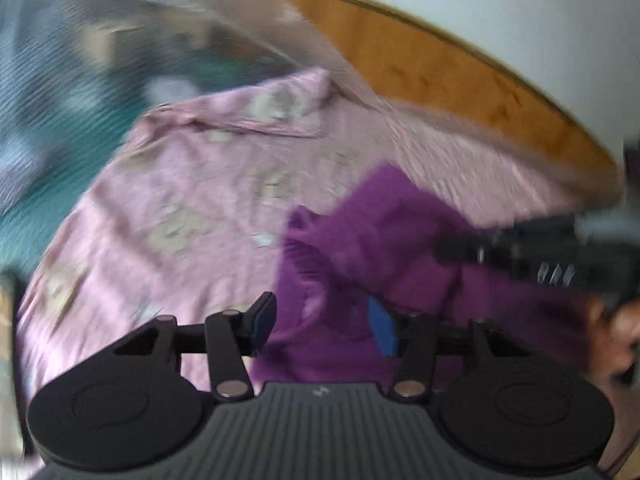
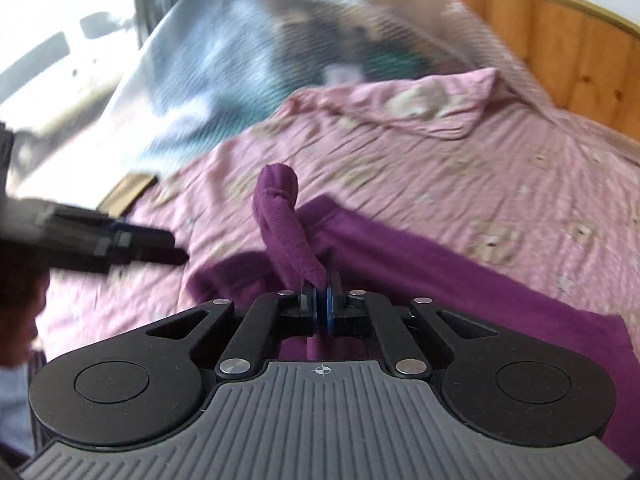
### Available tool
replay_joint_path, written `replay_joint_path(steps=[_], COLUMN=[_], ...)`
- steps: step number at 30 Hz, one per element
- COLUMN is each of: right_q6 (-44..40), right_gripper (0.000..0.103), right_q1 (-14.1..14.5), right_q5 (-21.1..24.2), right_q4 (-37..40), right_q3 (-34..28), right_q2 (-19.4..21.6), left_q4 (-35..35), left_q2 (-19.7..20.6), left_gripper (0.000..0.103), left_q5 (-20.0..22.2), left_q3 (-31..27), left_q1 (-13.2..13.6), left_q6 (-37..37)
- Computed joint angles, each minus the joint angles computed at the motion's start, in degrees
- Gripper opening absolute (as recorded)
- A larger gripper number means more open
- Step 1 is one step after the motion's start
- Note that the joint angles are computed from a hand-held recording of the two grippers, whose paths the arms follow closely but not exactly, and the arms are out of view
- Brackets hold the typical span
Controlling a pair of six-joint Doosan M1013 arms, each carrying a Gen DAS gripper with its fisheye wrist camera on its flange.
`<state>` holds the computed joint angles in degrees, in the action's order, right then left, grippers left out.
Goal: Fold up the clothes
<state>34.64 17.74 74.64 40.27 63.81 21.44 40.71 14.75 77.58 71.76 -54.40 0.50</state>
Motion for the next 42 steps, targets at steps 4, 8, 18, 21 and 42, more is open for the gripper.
replay_joint_path(steps=[4,8,18,21,42], right_q6=[0.11,-3.92,-18.63,-17.31,40.41], right_gripper=[0.001,0.001,0.037,0.037,0.014], right_q1=[-1.32,-1.94,3.64,2.22,-26.18], right_q5=[0.12,5.03,-0.58,0.28,-15.98], right_q4=[3.45,5.89,-2.67,-0.23,-20.69], right_q3=[-0.75,0.21,10.56,10.52,7.71], right_q2=[0.28,-0.28,-4.26,-4.9,-2.58], left_q4=[-6.97,-5.06,-2.52,-0.61,-7.26], left_q2=[0.22,-4.58,-6.41,-5.08,4.96], left_gripper=[0.01,0.01,0.025,0.032,0.059], left_q5=[-0.69,-10.1,-0.5,-1.79,16.76], left_q3=[2.39,10.68,8.54,4.68,-7.67], left_q1=[4.1,5.73,3.46,2.54,4.52], left_q6=[-5.29,-26.44,-29.18,-19.47,4.93])
